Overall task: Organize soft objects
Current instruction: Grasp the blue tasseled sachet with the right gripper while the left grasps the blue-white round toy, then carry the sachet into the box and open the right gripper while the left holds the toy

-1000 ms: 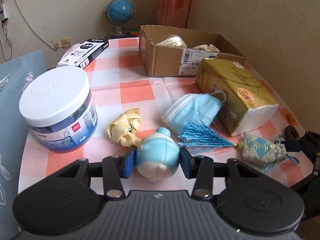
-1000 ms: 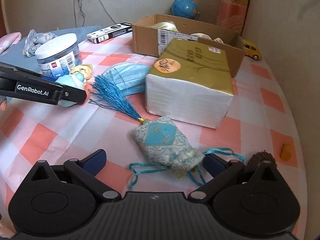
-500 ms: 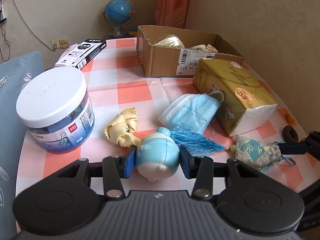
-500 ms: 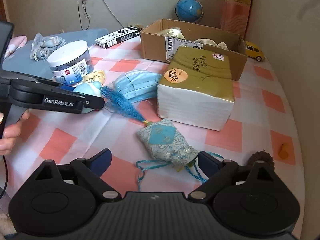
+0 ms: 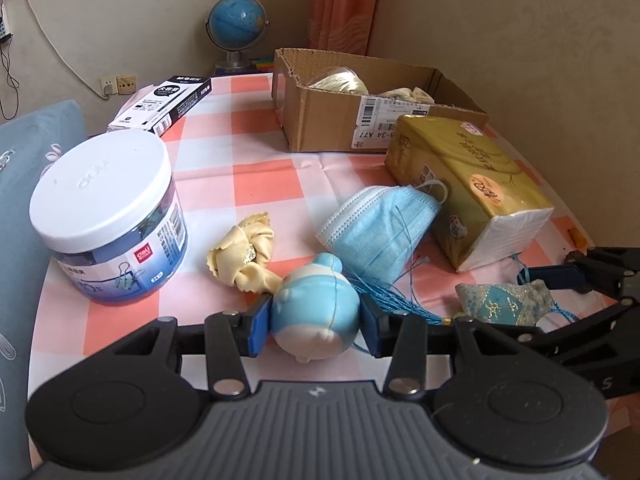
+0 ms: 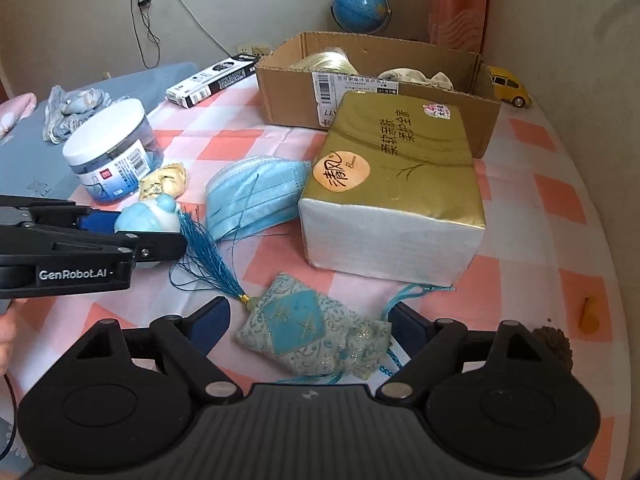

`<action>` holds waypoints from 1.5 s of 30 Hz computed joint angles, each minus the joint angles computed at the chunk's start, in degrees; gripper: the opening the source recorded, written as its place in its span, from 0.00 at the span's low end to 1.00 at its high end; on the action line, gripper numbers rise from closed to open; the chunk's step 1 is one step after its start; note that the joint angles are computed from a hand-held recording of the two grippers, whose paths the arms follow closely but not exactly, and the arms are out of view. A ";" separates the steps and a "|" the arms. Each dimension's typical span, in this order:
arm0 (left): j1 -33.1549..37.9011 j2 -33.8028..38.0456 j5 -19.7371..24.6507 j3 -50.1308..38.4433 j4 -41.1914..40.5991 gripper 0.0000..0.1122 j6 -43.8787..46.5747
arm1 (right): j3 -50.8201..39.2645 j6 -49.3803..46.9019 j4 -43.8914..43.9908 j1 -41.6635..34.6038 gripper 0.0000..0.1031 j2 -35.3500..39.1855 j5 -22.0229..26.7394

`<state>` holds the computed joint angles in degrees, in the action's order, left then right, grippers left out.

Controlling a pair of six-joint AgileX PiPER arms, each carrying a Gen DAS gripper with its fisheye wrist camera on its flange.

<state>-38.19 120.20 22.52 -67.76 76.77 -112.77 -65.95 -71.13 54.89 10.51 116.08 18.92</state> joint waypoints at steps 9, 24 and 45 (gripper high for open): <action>-0.06 0.30 0.57 -0.64 -0.93 0.39 2.42 | 3.70 -3.44 0.95 1.77 0.63 -1.78 -5.66; -2.94 -5.62 3.30 3.59 -3.25 0.38 9.47 | 7.53 -8.78 0.80 -2.08 0.34 -7.36 -1.94; -3.74 -6.35 1.99 5.26 -0.98 0.38 5.98 | 6.85 3.59 -8.20 -2.49 0.78 -6.98 1.35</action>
<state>-41.93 113.85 24.51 -62.50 75.79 -106.79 -59.10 -67.55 46.69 8.02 109.10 20.27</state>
